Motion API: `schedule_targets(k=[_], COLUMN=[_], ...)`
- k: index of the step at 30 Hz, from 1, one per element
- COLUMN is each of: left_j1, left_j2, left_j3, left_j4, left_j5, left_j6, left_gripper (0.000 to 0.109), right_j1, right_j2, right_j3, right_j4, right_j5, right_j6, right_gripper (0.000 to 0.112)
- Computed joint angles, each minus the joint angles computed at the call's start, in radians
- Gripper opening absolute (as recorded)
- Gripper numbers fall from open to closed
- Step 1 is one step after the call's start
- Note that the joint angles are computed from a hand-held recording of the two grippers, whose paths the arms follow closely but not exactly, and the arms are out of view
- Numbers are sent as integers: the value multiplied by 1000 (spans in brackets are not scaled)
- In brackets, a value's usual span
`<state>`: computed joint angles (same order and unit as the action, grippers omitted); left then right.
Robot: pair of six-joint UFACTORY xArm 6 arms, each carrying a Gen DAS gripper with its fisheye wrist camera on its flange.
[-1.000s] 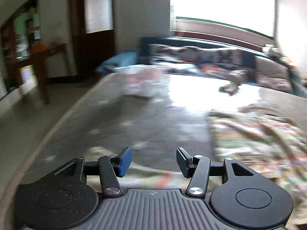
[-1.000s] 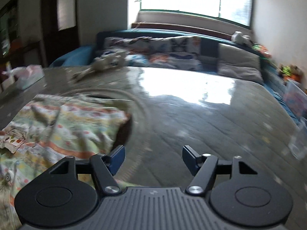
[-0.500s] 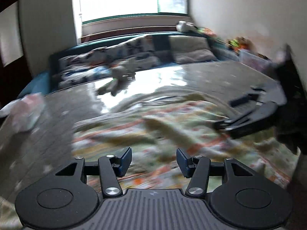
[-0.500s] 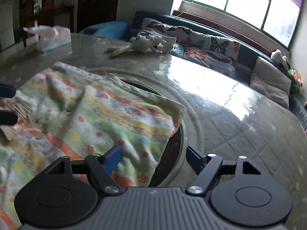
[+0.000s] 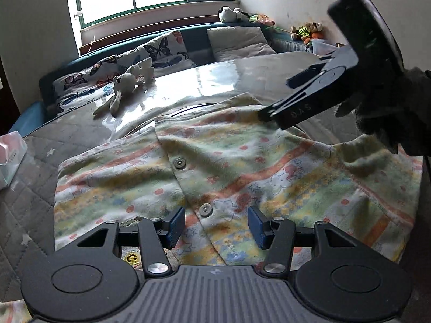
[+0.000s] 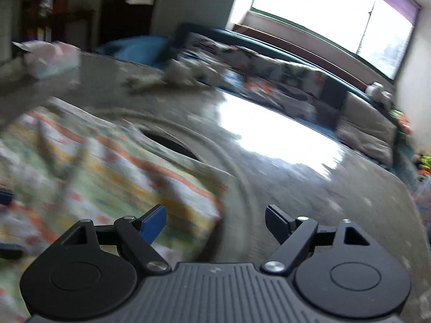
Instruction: Fold clothes
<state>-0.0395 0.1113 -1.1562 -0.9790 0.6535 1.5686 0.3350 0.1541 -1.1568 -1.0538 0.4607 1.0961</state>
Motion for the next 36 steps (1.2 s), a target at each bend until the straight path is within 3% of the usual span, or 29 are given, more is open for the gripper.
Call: schedule_targets(k=[4, 8, 15, 18, 28, 36], left_j1=[4, 11, 21, 24, 25, 14], left_j2=[-2, -6, -3, 1, 12, 2], left_j3=[1, 3, -4, -10, -20, -2], left_j4=[-1, 1, 6, 8, 15, 16], left_j5=[8, 24, 48, 54, 46, 17], left_j6=[-4, -13, -27, -32, -49, -42], left_gripper=[55, 55, 55, 57, 66, 75], right_j1=[7, 31, 2, -17, -65, -47], right_j2=[49, 139, 197, 148, 111, -23], right_j3=[-39, -123, -213, -164, -125, 20], right_j4=[135, 236, 96, 62, -2, 61], right_j5=[-132, -129, -47, -49, 87, 52], right_j6=[-179, -326, -169, -119, -18, -87], right_gripper=[85, 86, 84, 84, 84, 87])
